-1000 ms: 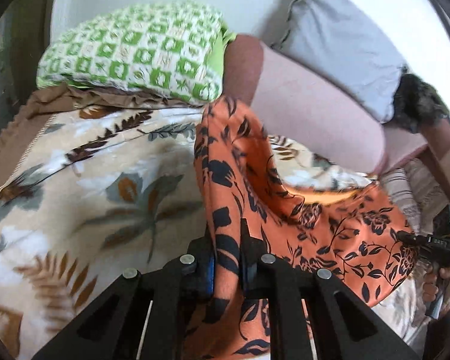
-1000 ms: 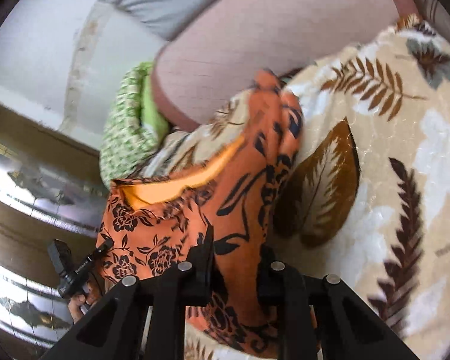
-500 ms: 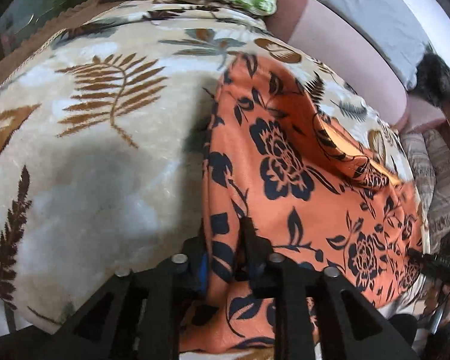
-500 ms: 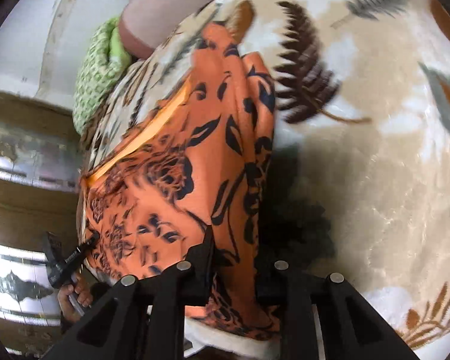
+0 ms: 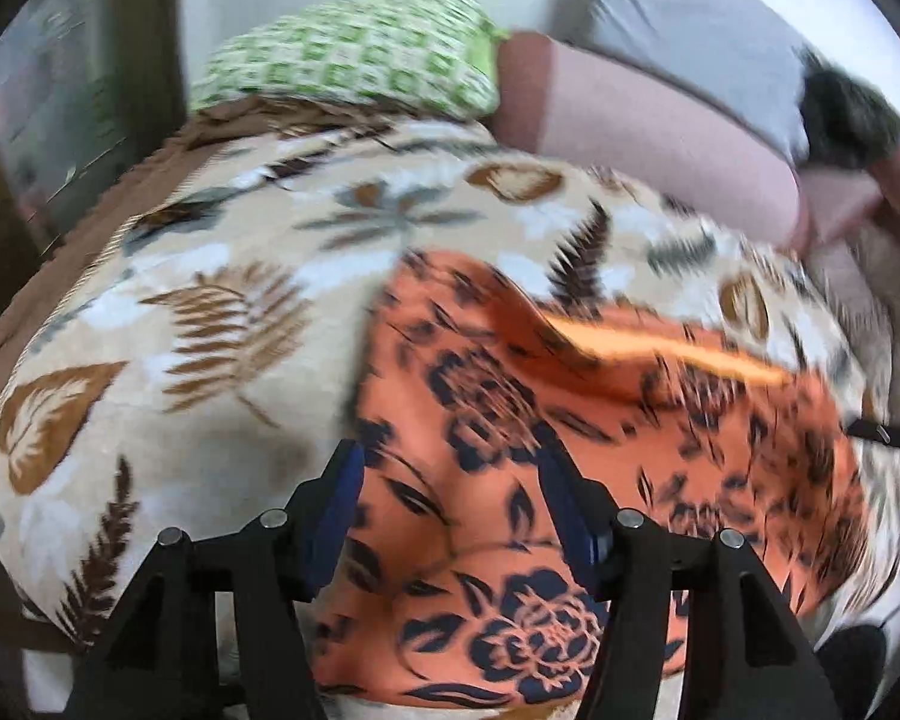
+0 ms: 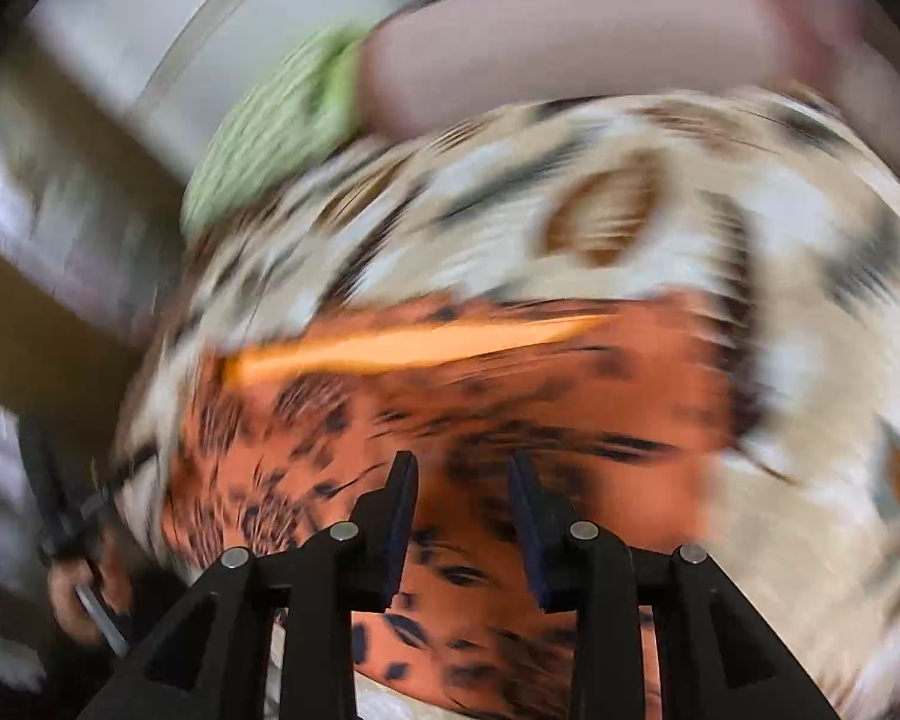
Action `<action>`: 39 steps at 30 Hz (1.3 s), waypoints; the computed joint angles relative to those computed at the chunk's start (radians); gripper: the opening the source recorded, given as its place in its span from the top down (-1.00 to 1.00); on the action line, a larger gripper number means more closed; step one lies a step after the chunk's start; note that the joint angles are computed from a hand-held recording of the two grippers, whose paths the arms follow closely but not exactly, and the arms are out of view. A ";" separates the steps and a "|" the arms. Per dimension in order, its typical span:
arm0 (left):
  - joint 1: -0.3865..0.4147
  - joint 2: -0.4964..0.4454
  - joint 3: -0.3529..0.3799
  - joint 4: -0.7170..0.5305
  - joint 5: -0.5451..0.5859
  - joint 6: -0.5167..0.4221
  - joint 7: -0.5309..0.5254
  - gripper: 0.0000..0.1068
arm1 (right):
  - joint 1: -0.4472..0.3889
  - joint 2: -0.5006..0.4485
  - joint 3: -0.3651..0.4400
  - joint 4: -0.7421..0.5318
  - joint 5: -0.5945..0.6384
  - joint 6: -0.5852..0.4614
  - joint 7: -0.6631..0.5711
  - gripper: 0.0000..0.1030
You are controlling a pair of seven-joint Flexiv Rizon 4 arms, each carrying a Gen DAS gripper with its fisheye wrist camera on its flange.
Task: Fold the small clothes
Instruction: 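Open both grippers and release the folded blouse onto the blanket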
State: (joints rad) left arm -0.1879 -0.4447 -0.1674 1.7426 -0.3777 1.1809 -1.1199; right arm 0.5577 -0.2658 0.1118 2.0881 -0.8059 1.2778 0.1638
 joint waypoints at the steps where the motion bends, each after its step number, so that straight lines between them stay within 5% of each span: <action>1: 0.000 0.000 -0.007 0.003 0.000 -0.004 0.009 -0.15 | -0.013 -0.056 0.036 -0.067 0.065 -0.025 -0.107 0.34; 6: -0.015 -0.014 0.000 0.003 0.025 -0.038 0.034 -0.15 | -0.037 -0.210 0.078 -0.290 0.253 -0.101 -0.431 0.34; 12: 0.009 -0.023 -0.025 0.007 0.004 -0.034 0.085 -0.15 | -0.068 -0.147 0.078 -0.265 0.395 -0.347 -0.657 0.33; 17: -0.028 -0.116 -0.001 -0.158 0.030 -0.086 0.053 -0.15 | -0.078 -0.103 0.064 -0.124 0.455 -0.243 -0.610 0.33; 19: -0.039 -0.174 -0.004 -0.271 0.048 -0.185 0.053 -0.15 | -0.063 -0.103 0.045 -0.102 0.427 -0.216 -0.579 0.33; 21: -0.084 -0.223 0.043 -0.378 0.119 -0.268 0.011 -0.15 | -0.067 -0.103 0.049 -0.107 0.436 -0.224 -0.579 0.42; 23: -0.098 -0.257 0.048 -0.443 0.146 -0.305 -0.001 -0.15 | -0.078 -0.104 0.055 -0.113 0.454 -0.224 -0.596 0.70; 24: -0.108 -0.277 0.056 -0.479 0.159 -0.319 -0.017 -0.15 | -0.071 -0.116 0.043 -0.127 0.441 -0.238 -0.584 0.89; 29: -0.190 -0.401 0.185 -0.695 0.300 -0.438 -0.214 -0.11 | -0.011 -0.045 -0.069 -0.054 0.192 -0.341 -0.297 1.00; 31: -0.178 -0.402 0.168 -0.702 0.322 -0.443 -0.244 -0.10 | -0.047 -0.024 -0.058 -0.010 0.184 -0.294 -0.217 0.97; 34: -0.153 -0.362 0.122 -0.646 0.316 -0.398 -0.208 -0.10 | -0.104 -0.021 -0.026 0.032 0.144 -0.083 -0.262 0.90; 39: -0.105 -0.293 0.014 -0.521 0.229 -0.294 -0.023 -0.11 | -0.106 -0.047 0.010 -0.028 0.187 -0.103 -0.406 0.89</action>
State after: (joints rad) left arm -0.2932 -0.7380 -0.1533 1.2213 -0.1483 0.8865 -1.1427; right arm 0.4517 -0.3130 0.1215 2.0603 -0.6190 1.1748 -0.2427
